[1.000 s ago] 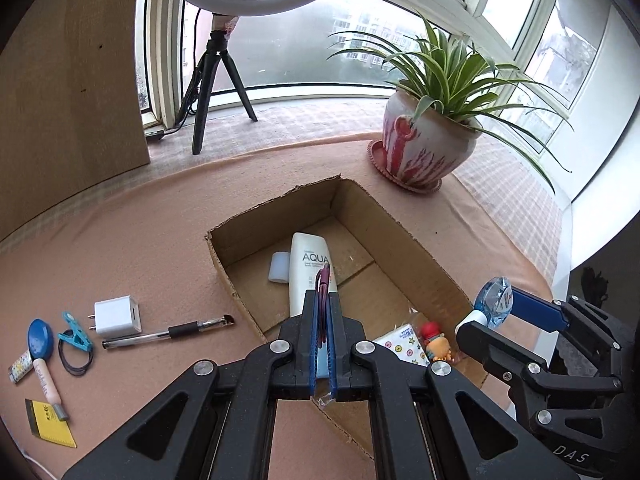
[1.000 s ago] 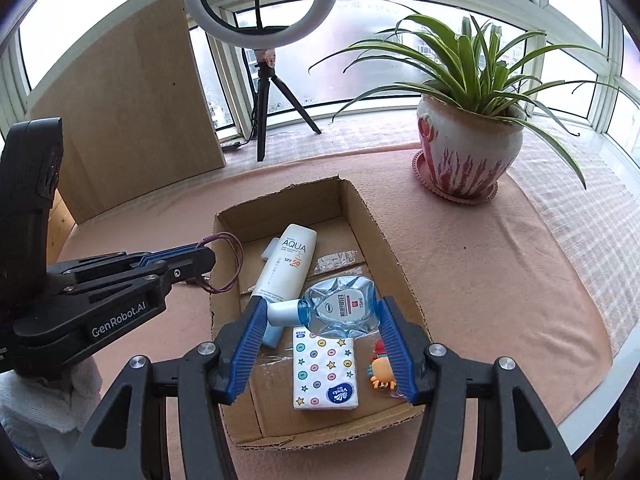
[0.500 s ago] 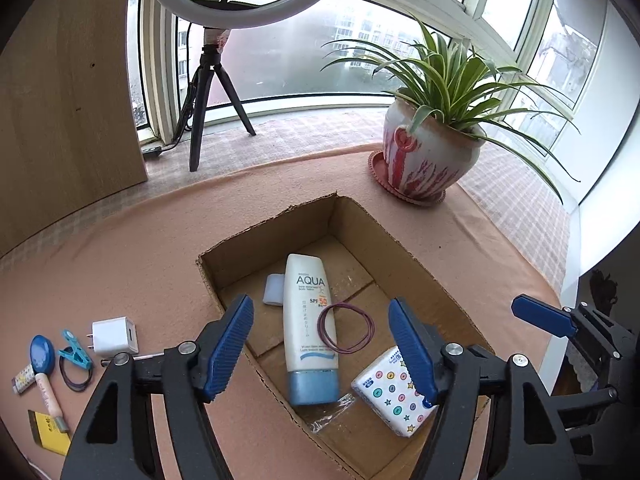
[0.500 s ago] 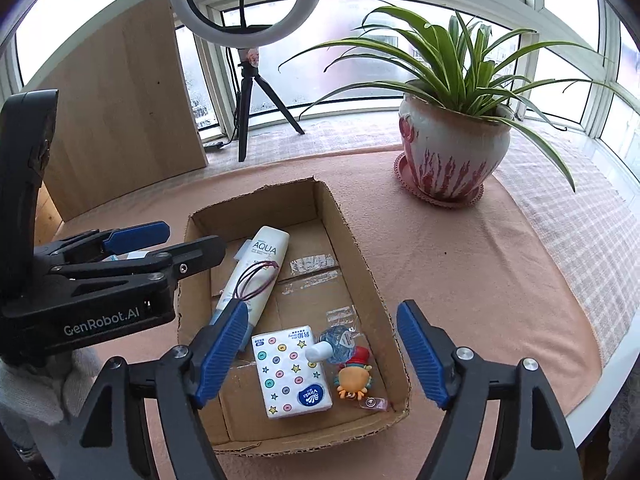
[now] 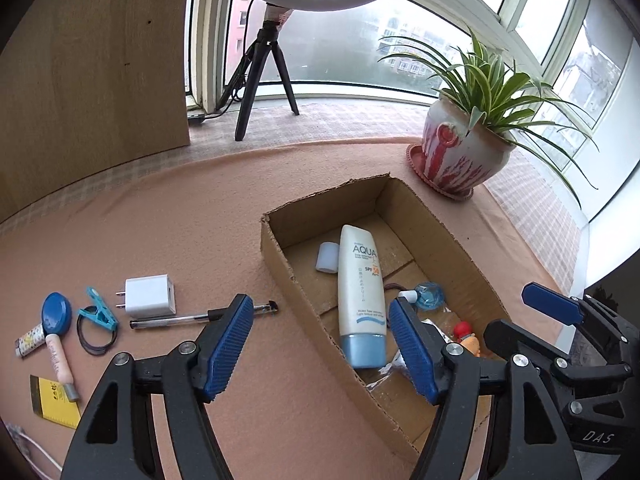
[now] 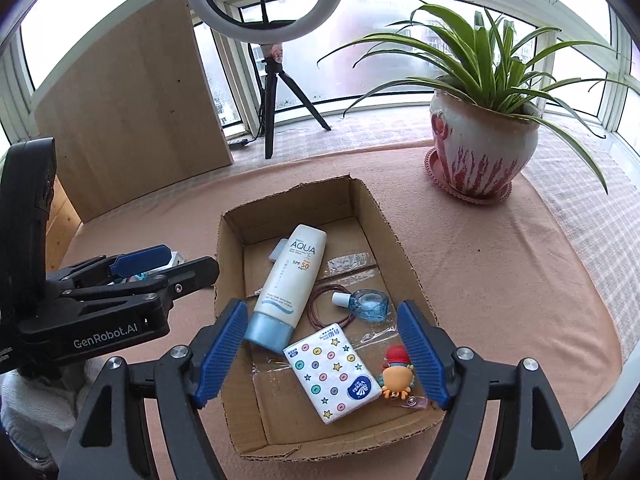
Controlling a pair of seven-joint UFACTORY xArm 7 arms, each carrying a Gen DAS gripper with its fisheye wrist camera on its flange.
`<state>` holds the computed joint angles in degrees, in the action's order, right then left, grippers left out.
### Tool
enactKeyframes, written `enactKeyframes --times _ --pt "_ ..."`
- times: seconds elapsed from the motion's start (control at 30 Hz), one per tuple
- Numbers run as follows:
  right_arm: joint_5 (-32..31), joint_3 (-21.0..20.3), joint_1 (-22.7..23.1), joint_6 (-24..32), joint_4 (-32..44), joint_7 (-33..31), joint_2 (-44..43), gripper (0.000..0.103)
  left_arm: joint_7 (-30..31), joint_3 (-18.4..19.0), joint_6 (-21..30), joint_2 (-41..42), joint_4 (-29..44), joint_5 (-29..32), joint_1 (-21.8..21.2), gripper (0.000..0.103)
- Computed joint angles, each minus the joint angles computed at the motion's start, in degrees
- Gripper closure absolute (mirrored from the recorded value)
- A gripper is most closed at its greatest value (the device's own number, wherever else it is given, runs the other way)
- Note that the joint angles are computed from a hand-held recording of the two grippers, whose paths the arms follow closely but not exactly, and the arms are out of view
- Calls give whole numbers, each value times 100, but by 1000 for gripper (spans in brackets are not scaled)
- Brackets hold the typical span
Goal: Organize objects
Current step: 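Move the left gripper to the blue clothespin clip while the right approaches the white charger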
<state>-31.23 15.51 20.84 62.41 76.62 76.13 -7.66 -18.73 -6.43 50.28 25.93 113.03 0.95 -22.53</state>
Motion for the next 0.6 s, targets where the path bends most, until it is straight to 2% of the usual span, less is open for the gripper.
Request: enactKeyframes --times 0.17,0.33,0.47,0.6 --pt "248 -111 43 -496 317 -301 401 29 -147 104 -268 -787 -1239 -73 320 29" --pt "453 -272 223 -723 1011 -806 1077 29 -281 188 -374 -1426 -2222 -159 728 30" --pt "818 -472 370 -968 1595 -1196 1675 29 -307 252 -419 -1743 -2717 -241 1037 30" --pt "1246 -666 501 -992 2357 -1598 2367 29 -211 298 -384 -1828 -2889 -284 1273 30"
